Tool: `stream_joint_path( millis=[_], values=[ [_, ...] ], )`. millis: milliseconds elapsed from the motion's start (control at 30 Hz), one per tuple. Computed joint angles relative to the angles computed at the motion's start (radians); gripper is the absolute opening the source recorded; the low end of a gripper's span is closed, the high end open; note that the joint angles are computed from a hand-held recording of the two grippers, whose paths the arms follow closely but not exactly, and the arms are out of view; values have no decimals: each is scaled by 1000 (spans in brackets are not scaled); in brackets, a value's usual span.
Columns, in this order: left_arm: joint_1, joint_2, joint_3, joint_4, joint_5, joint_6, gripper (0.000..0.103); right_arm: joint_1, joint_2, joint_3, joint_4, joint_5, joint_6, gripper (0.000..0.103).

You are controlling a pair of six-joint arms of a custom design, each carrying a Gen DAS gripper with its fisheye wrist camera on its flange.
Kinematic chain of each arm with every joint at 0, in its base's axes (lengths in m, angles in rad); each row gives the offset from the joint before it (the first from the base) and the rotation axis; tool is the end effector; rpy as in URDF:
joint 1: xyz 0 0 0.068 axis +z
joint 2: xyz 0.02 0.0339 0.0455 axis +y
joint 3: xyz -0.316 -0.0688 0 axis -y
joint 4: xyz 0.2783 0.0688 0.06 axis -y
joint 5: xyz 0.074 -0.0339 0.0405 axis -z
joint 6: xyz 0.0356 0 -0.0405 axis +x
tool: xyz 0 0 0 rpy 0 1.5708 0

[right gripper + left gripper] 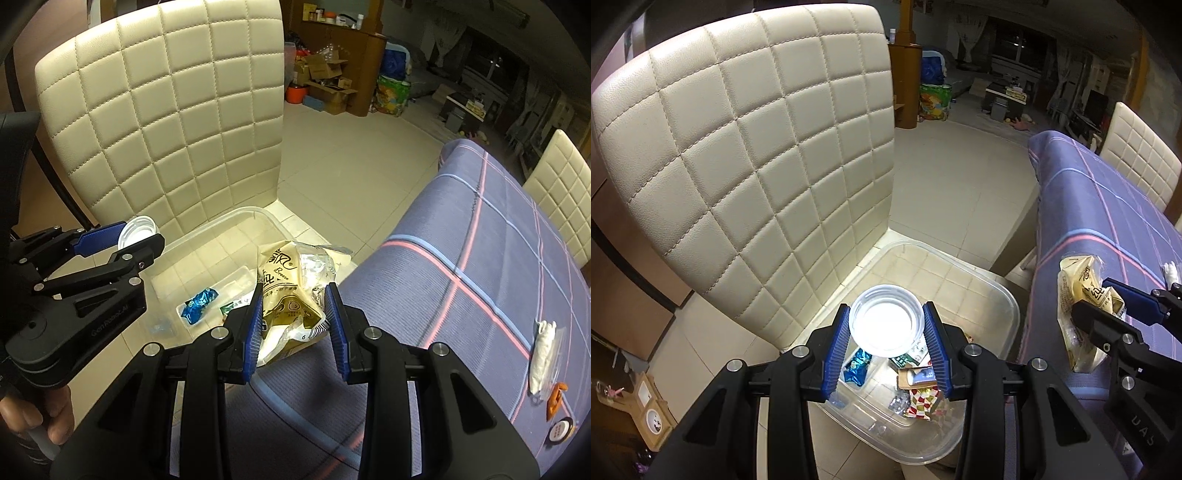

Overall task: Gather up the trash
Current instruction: 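Open both tools to drop the cap and gold wrapper into the bin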

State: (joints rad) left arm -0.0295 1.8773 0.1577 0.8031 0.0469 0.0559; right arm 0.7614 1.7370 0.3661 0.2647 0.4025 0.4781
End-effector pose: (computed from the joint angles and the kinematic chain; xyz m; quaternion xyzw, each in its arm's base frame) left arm 0.2000 -0.0076 0.0437 0.0479 0.9455 -0.0180 0.3215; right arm 0.1791 0.1515 0.0689 -0.0891 0.9504 -0.0273 0.2966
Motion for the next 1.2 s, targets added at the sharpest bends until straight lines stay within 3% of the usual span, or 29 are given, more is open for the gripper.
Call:
stream_joint_path(
  millis=[133, 200, 267, 567, 1200],
  values=[
    [18, 10, 12, -11, 8, 6, 44, -2, 0, 1, 10, -1, -3, 35],
    [46, 14, 20, -28, 57, 11, 70, -3, 6, 4, 14, -2, -3, 35],
    [57, 25, 11, 6, 71, 9, 74, -7, 13, 6, 16, -4, -6, 35],
    [15, 69, 1, 63, 1, 8, 75, -21, 42, 9, 33, -22, -9, 35],
    [29, 53, -7, 49, -5, 16, 75, -4, 5, -2, 36, -7, -10, 39]
  ],
)
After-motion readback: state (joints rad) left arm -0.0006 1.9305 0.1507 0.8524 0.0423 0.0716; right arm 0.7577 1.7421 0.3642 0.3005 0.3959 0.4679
